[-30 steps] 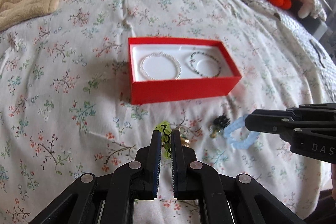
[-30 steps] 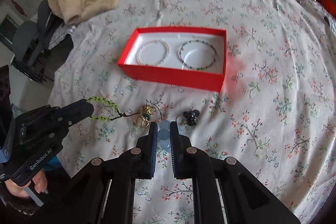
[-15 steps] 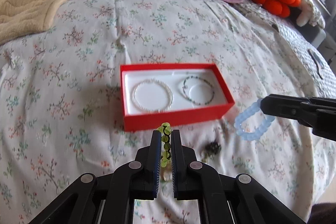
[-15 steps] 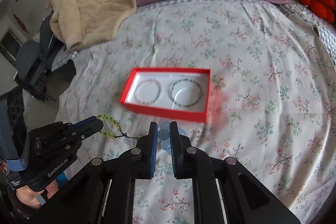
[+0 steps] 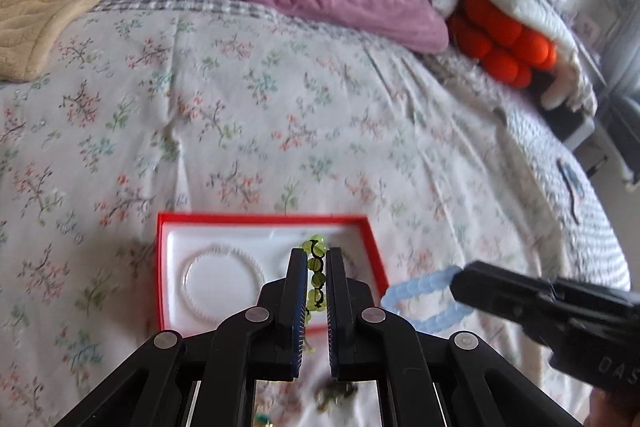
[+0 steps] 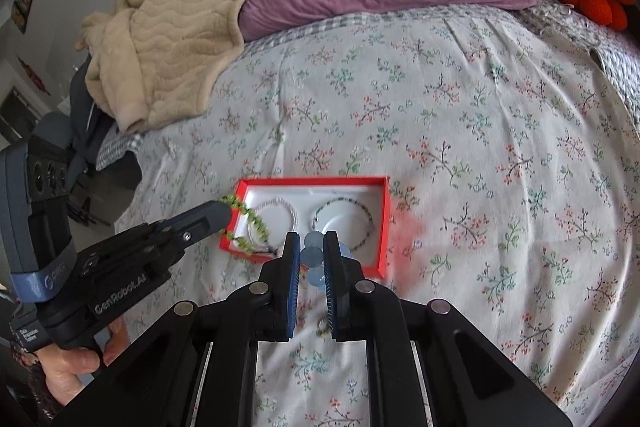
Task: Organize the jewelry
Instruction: 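Carry both bracelets into the red box and open both grippers to release them, then withdraw both grippers from the box toward the gold rings and black ornament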
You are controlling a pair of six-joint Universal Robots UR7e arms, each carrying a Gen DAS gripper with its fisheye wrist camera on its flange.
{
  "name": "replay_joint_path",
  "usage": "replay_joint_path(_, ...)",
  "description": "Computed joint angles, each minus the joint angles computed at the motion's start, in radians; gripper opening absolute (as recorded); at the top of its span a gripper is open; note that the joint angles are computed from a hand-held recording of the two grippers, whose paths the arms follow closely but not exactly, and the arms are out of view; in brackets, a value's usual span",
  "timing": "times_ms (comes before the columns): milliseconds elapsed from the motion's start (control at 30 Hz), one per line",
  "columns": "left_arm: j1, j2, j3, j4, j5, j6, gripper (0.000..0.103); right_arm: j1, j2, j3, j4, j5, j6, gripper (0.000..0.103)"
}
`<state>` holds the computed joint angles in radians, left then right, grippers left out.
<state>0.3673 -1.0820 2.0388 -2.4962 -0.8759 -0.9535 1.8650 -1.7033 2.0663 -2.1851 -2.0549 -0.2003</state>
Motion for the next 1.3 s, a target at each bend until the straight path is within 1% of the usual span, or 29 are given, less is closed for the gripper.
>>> replay_joint_path(67,0.014,0.009,0.001,0.006,0.013,0.001,0.003,-0.003,0.006,-0.003,-0.014,0.008,0.001,0.012)
replay_joint_path(200,0.046,0.035,-0.013,0.145,0.061,-0.036,0.003,-0.012,0.024,-0.002,-0.04,0.018,0.002,0.012)
replay_joint_path(333,0.075,0.038,-0.007,0.207,0.055,-0.071,0.004,-0.014,0.051,0.006,-0.071,0.004,0.0,0.012)
replay_joint_path(433,0.074,0.032,-0.008,0.252,0.062,-0.088,0.005,-0.018,0.07,0.01,-0.095,-0.003,-0.008,0.012)
replay_joint_path(467,0.071,0.029,-0.008,0.264,0.063,-0.092,0.012,-0.019,0.073,0.01,-0.097,-0.003,-0.008,0.012)
replay_joint_path(500,0.067,0.026,-0.01,0.277,0.067,-0.097,0.021,-0.02,0.079,0.012,-0.101,-0.003,-0.008,0.012)
replay_joint_path(600,0.047,0.012,-0.008,0.322,0.089,-0.116,0.035,-0.024,0.097,0.019,-0.112,-0.004,-0.009,0.012)
replay_joint_path(700,0.037,-0.004,-0.005,0.376,0.102,-0.135,0.042,-0.022,0.111,0.026,-0.115,-0.005,-0.008,0.012)
replay_joint_path(800,0.029,-0.021,-0.003,0.437,0.114,-0.169,0.044,-0.01,0.126,0.031,-0.119,0.006,-0.013,0.012)
replay_joint_path(900,0.027,-0.037,0.009,0.459,0.112,-0.195,0.046,-0.009,0.141,0.031,-0.124,0.028,-0.029,0.012)
replay_joint_path(967,0.027,-0.041,0.014,0.466,0.105,-0.206,0.046,-0.021,0.157,0.035,-0.139,0.008,-0.036,0.012)
replay_joint_path(1067,0.024,-0.037,0.014,0.477,0.101,-0.204,0.046,-0.042,0.178,0.049,-0.183,-0.079,-0.049,0.012)
replay_joint_path(1133,0.021,-0.03,0.009,0.482,0.1,-0.199,0.046,-0.053,0.18,0.053,-0.205,-0.122,-0.065,0.012)
replay_joint_path(1300,0.02,-0.014,-0.003,0.475,0.095,-0.185,0.05,-0.068,0.184,0.052,-0.237,-0.169,-0.084,0.013)
